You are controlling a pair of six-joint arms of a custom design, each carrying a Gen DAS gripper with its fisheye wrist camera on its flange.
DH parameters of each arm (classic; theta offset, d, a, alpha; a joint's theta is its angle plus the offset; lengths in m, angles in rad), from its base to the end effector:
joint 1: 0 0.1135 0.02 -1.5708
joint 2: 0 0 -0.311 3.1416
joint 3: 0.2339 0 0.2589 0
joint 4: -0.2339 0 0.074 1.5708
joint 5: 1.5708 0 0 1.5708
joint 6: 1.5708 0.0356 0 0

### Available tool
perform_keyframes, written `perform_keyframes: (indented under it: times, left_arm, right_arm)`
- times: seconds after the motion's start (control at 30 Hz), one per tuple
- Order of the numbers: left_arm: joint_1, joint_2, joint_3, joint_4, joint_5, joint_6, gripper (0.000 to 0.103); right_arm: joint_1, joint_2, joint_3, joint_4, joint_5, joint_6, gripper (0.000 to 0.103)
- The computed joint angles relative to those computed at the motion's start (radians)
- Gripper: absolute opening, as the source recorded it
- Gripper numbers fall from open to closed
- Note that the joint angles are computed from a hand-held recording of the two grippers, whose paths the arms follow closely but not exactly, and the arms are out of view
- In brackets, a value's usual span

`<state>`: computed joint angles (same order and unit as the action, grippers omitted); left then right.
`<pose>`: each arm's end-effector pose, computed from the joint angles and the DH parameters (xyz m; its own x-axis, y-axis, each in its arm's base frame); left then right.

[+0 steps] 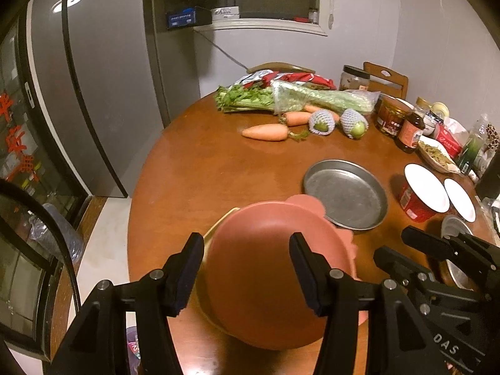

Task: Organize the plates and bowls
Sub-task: 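Lower the pink plate onto the cream shell plate and open the left tool, then move the left tool to the grey metal pan and grasp its rim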

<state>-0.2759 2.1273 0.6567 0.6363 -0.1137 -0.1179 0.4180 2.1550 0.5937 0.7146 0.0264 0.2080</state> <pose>0.3308 -0.0895 0.0520 -0.7311 0.0855 -0.6769 0.1121 0.9937 0.0045 0.2988 0.1317 0.0396 -0.7503 -0.1074 -0.6523 -0.2400 0.9636 0.1174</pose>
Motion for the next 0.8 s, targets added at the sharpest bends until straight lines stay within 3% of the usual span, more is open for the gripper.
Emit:
perform_keyframes:
  times: [0.37,0.8]
  left_arm:
    - [-0.097,0.017,0.126,-0.118,-0.036,0.005,0.057]
    - [-0.134,0.171,0.508,-0.433,-0.055,0.078,0.057]
  right_arm:
    - [-0.120,-0.014,-0.014,0.004,-0.045,-0.023,0.046]
    - [-0.238,0.102,0.132,-0.098,-0.122,0.003,0.046]
